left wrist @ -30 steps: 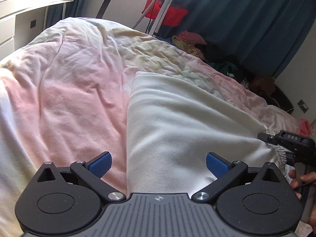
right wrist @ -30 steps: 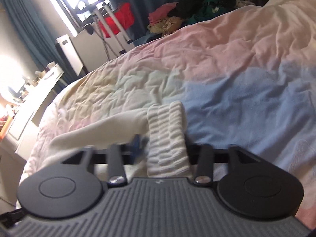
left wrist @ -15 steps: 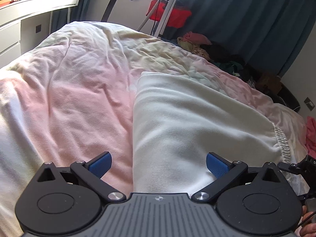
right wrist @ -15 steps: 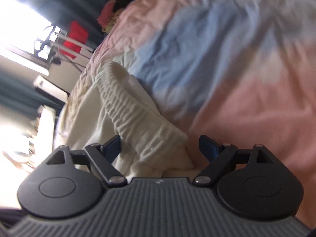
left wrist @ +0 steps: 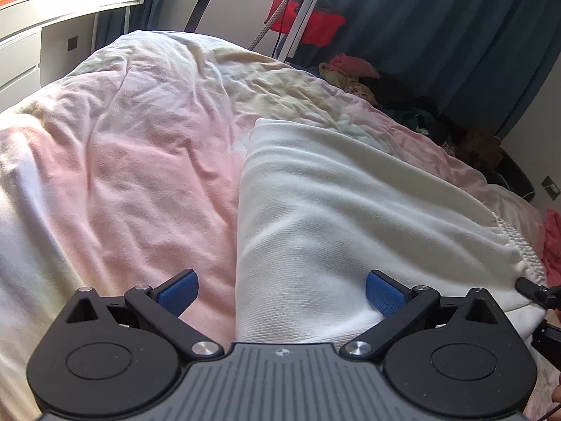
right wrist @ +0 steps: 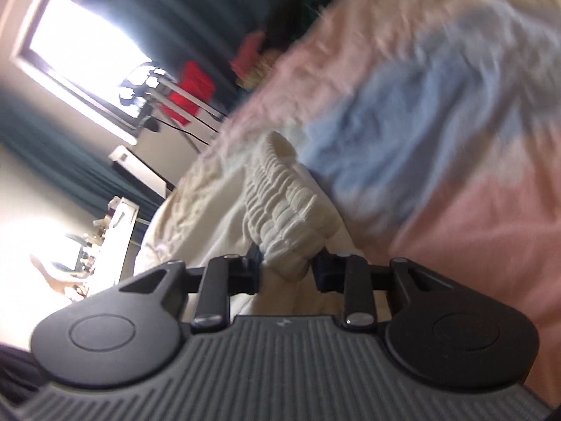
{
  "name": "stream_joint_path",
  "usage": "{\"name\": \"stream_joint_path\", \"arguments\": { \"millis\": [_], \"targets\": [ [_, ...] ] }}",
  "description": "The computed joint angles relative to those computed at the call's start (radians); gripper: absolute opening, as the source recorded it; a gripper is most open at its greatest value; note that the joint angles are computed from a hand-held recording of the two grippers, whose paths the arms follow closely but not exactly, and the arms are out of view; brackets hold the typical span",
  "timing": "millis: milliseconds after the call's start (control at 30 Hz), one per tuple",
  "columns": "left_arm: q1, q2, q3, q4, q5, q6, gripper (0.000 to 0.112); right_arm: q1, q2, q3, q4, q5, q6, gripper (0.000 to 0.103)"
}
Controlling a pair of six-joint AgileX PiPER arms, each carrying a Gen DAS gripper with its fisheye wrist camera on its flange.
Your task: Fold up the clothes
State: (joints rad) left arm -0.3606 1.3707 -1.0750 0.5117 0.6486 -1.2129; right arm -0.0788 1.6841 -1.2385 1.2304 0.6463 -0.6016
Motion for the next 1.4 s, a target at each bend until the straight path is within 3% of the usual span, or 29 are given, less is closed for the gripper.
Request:
{"name": "stream_joint_path", "arguments": {
  "millis": [67, 133, 200, 300, 333, 367, 433, 600, 767, 967, 1033, 1133, 1267, 1400],
  "targets": [
    [0.015, -0.013, 0.009, -0.02, -0.015, -0.003, 0.103, -0.005, -0.035, 0.038, 0.062, -0.041, -0.083, 0.031],
    [0.039, -0.019, 0.018, -0.07, -0.034, 0.018, 0.103, -0.008, -0.017, 0.039, 0.002, -0.068, -0.047, 0.031],
    [0.065, -0.021, 0.026, -0.128, -0.053, 0.048, 0.103, -0.014, 0.04, 0.004, -0.103, -0.033, 0.061, 0.033],
    [0.092, -0.022, 0.039, -0.199, -0.077, 0.09, 0.103, -0.031, 0.102, -0.031, -0.118, 0.037, 0.118, 0.039],
    [0.097, -0.022, 0.043, -0.215, -0.08, 0.1, 0.103, -0.033, 0.107, -0.037, -0.102, 0.05, 0.105, 0.047],
    [0.104, -0.024, 0.049, -0.234, -0.088, 0.114, 0.103, -0.031, 0.113, -0.046, -0.092, 0.068, 0.089, 0.065],
    [0.124, -0.027, 0.063, -0.295, -0.113, 0.163, 0.103, -0.017, 0.131, -0.069, -0.089, 0.115, 0.051, 0.09],
    [0.177, -0.02, 0.086, -0.484, -0.164, 0.307, 0.103, 0.051, 0.188, -0.114, -0.218, 0.105, 0.119, 0.092],
    [0.204, -0.013, 0.102, -0.633, -0.206, 0.44, 0.102, 0.028, 0.275, -0.144, -0.05, 0.145, 0.016, 0.094],
    [0.217, 0.016, 0.097, -0.739, -0.222, 0.556, 0.099, -0.017, 0.276, -0.08, 0.264, 0.256, -0.225, 0.093],
    [0.221, 0.015, 0.097, -0.756, -0.225, 0.571, 0.096, 0.0, 0.267, -0.095, 0.207, 0.224, -0.211, 0.087],
    [0.222, 0.014, 0.106, -0.773, -0.236, 0.593, 0.089, 0.045, 0.243, -0.125, -0.009, 0.126, -0.086, 0.057],
    [0.217, 0.014, 0.108, -0.741, -0.246, 0.56, 0.076, 0.076, 0.168, -0.079, -0.055, 0.058, -0.1, 0.043],
    [0.205, -0.02, 0.114, -0.671, -0.247, 0.519, 0.063, 0.073, 0.075, -0.035, -0.041, 0.06, -0.107, 0.039]
  ]
}}
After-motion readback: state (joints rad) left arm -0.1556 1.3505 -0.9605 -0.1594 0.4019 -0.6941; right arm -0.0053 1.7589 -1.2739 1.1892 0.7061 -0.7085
